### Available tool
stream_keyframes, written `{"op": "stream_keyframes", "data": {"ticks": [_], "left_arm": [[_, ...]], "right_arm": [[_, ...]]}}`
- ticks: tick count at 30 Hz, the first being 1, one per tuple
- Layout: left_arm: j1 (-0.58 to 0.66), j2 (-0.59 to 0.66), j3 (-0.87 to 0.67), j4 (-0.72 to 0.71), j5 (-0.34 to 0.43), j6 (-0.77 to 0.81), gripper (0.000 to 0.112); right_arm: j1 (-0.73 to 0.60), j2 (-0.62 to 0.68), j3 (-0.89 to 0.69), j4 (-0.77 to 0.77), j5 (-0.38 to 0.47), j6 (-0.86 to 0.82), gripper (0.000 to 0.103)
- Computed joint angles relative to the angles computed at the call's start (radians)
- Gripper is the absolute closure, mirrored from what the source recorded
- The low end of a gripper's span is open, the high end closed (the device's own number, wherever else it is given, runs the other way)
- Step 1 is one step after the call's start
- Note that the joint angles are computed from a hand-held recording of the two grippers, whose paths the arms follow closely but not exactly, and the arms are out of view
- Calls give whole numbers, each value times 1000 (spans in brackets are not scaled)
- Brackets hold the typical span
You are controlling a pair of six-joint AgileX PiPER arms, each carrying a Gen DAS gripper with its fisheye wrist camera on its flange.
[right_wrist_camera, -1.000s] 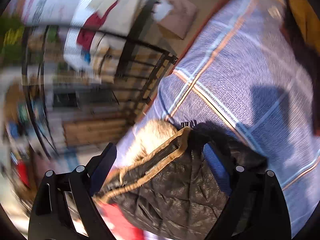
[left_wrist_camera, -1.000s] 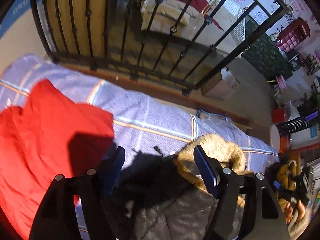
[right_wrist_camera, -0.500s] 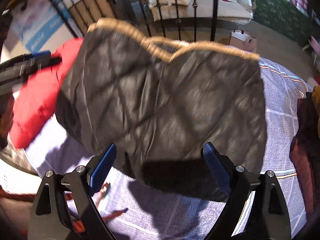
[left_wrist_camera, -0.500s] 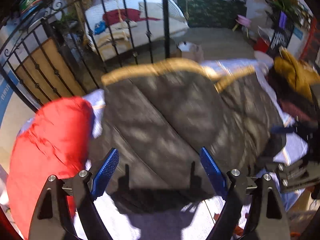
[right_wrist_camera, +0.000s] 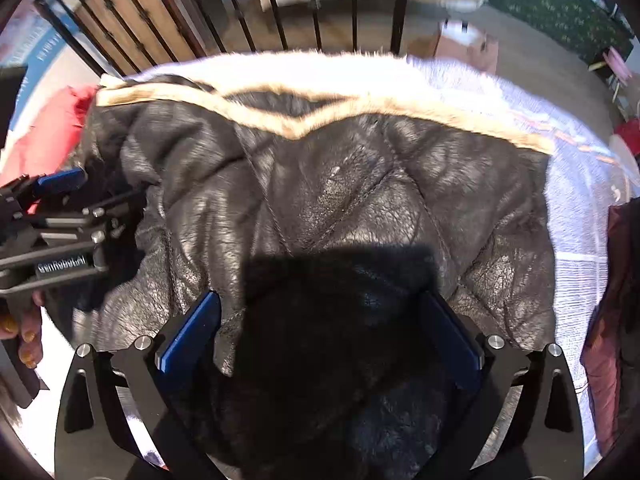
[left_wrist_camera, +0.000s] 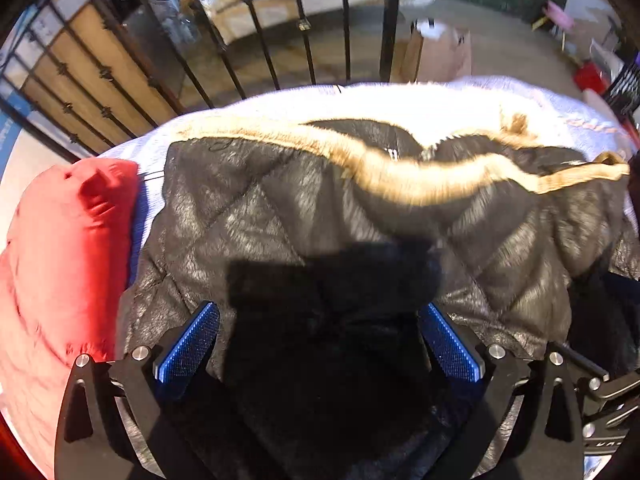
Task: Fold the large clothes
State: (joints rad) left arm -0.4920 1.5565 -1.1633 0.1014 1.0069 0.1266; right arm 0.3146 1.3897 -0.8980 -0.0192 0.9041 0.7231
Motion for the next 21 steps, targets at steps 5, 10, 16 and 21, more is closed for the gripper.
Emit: {"op": "stream_keyframes", "data": {"ticks": [5, 10, 16, 21], "left_arm": [[9, 80, -38, -3, 9, 0, 13], [17, 136, -72, -7, 7, 34, 13], [-5, 60, 10, 17, -69, 27, 13], [72, -64, 58, -97, -45, 179, 14]], "right_arm": [[-107, 123, -44, 129, 9, -135, 4], [-159, 192, -82, 164, 17, -194, 4], [-171, 225, -122, 133, 27, -179, 4], [-144, 98, -47, 147, 1, -171, 4]]}}
